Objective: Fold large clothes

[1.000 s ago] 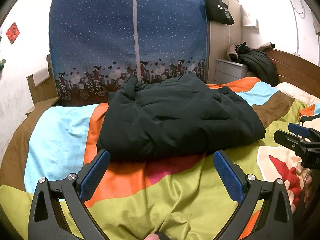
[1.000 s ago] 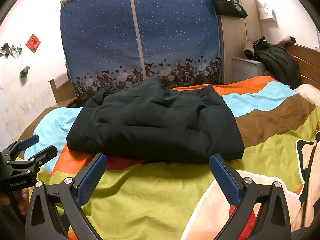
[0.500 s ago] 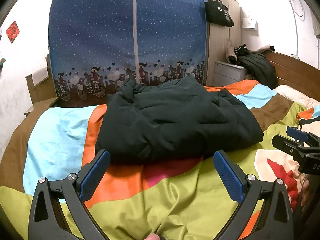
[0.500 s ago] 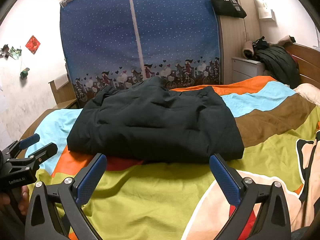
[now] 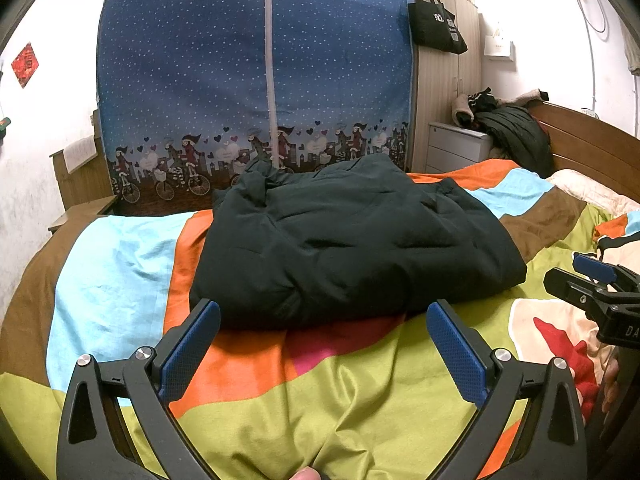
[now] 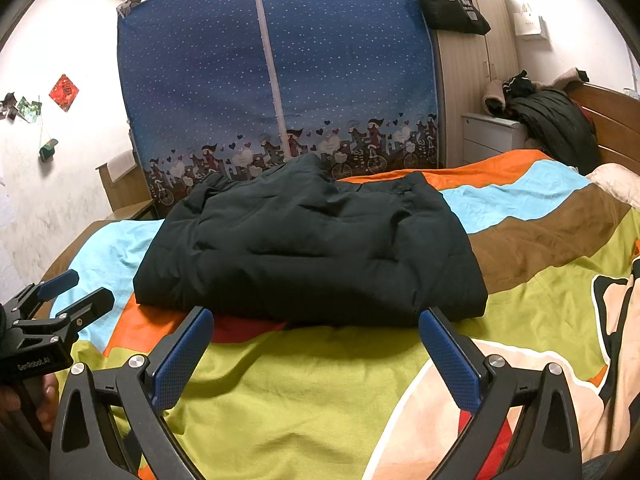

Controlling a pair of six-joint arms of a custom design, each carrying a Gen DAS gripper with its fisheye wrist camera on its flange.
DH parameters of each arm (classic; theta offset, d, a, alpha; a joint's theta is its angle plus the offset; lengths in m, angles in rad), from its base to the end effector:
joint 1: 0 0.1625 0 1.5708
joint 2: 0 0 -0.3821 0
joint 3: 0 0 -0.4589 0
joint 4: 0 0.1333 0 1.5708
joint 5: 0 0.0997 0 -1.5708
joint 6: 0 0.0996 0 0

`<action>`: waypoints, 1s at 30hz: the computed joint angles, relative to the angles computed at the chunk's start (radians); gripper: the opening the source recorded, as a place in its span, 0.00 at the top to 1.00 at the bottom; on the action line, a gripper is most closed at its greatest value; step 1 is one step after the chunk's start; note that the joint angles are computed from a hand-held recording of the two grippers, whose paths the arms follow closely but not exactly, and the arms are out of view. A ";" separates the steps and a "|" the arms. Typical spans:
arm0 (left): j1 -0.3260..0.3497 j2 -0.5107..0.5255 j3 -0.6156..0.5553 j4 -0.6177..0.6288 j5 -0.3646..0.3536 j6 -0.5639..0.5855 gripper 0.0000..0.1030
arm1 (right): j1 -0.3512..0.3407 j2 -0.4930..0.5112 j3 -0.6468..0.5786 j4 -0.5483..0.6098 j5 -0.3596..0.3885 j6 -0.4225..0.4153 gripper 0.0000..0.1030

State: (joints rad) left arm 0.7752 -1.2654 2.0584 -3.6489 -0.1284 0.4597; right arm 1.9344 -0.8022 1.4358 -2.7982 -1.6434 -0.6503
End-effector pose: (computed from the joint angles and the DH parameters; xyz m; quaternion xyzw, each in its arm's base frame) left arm -0.1785 -0.4998 0.2920 0.0328 0.7190 -0.5321 0.4459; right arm 0.3930 -0.6782 0.1389 0.4547 -0.8406 0.2844 0.0761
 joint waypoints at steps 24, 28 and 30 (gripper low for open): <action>0.001 -0.015 0.008 0.028 -0.004 -0.023 0.02 | 0.011 0.012 -0.003 -0.021 -0.017 0.025 0.00; 0.002 -0.010 0.003 0.015 -0.007 -0.007 0.02 | 0.012 0.008 0.007 -0.036 -0.015 0.027 0.00; 0.001 -0.009 0.003 0.018 -0.003 -0.008 0.02 | 0.013 0.010 0.006 -0.032 -0.017 0.034 0.00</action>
